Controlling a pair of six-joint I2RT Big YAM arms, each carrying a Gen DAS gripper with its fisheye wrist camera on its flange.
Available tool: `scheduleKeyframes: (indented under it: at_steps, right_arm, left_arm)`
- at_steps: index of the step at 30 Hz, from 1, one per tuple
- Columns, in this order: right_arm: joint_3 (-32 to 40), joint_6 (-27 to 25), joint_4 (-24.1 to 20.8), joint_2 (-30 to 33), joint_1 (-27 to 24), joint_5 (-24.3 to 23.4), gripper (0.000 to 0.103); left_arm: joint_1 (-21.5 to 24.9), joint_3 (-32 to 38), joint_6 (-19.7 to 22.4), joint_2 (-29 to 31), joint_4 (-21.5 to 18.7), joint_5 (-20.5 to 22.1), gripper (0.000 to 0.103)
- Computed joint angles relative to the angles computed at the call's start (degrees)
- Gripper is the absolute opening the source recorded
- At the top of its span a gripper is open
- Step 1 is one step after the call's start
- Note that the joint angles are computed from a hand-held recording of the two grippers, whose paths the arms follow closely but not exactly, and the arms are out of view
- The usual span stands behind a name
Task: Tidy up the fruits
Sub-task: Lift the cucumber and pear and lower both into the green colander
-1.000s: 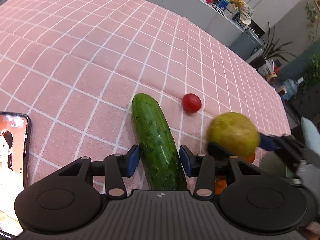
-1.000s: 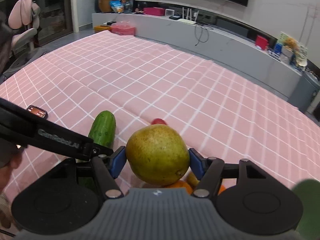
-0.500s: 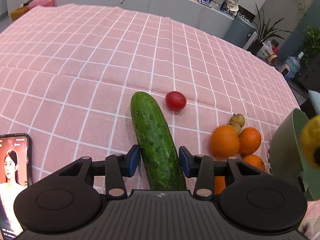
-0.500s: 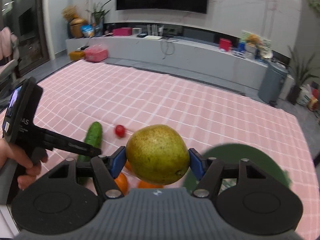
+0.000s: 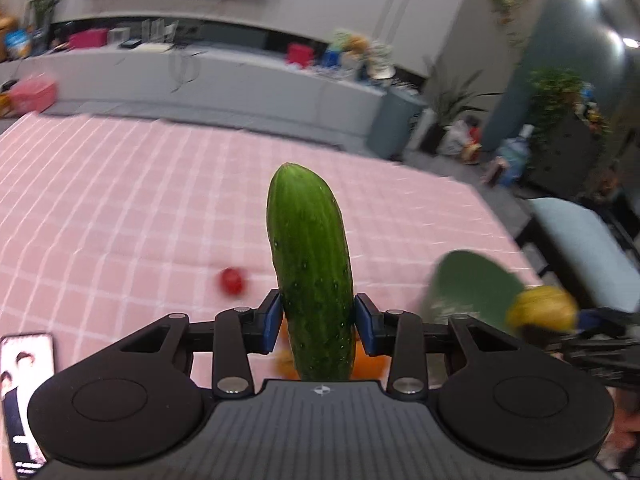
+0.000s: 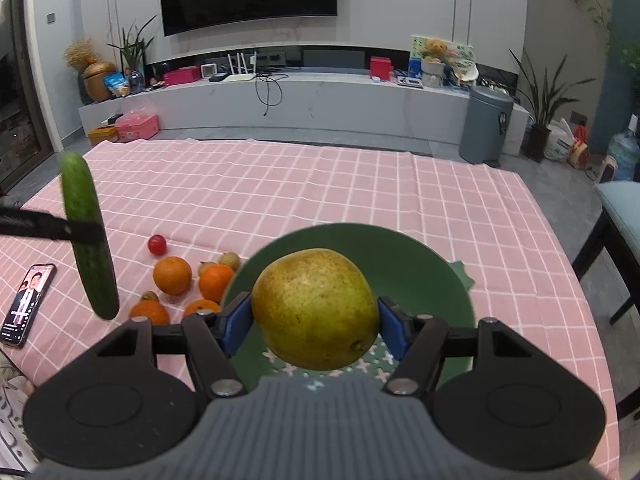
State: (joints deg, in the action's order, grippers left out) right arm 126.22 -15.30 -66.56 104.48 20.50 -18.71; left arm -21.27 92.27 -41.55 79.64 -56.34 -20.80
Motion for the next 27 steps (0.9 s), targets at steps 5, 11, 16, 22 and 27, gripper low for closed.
scheduleKeyframes:
  at_steps: [5,11,16,22,27]
  right_arm:
    - [3.8,-1.8,-3.6,2.5,-0.1,0.9,0.063]
    - [11.9,-6.4,-11.8,8.2,-0.6,2.2,0.063]
    - [18.2,-10.9,-17.9,12.8,-0.7,3.8,0.063]
    - [23.4,-15.5,-22.8,16.5,-0.8,5.0,0.063]
    - [29.7,-18.0,-27.3,20.5,-0.8,5.3,0.063]
  left_arm:
    - [-1.4,8.5,4.4,5.6,1.7,3.9,0.043]
    - [-1.5,20.3,7.9,15.6,-3.0,10.5,0.043]
    - [-1.6,26.8,8.8,22.0,-8.0,13.8,0.043]
    - [-2.1,36.3,10.4,29.4,-17.6,15.1,0.043]
    - [-2.1,40.6,10.5,33.4,-21.4,16.3,0.043]
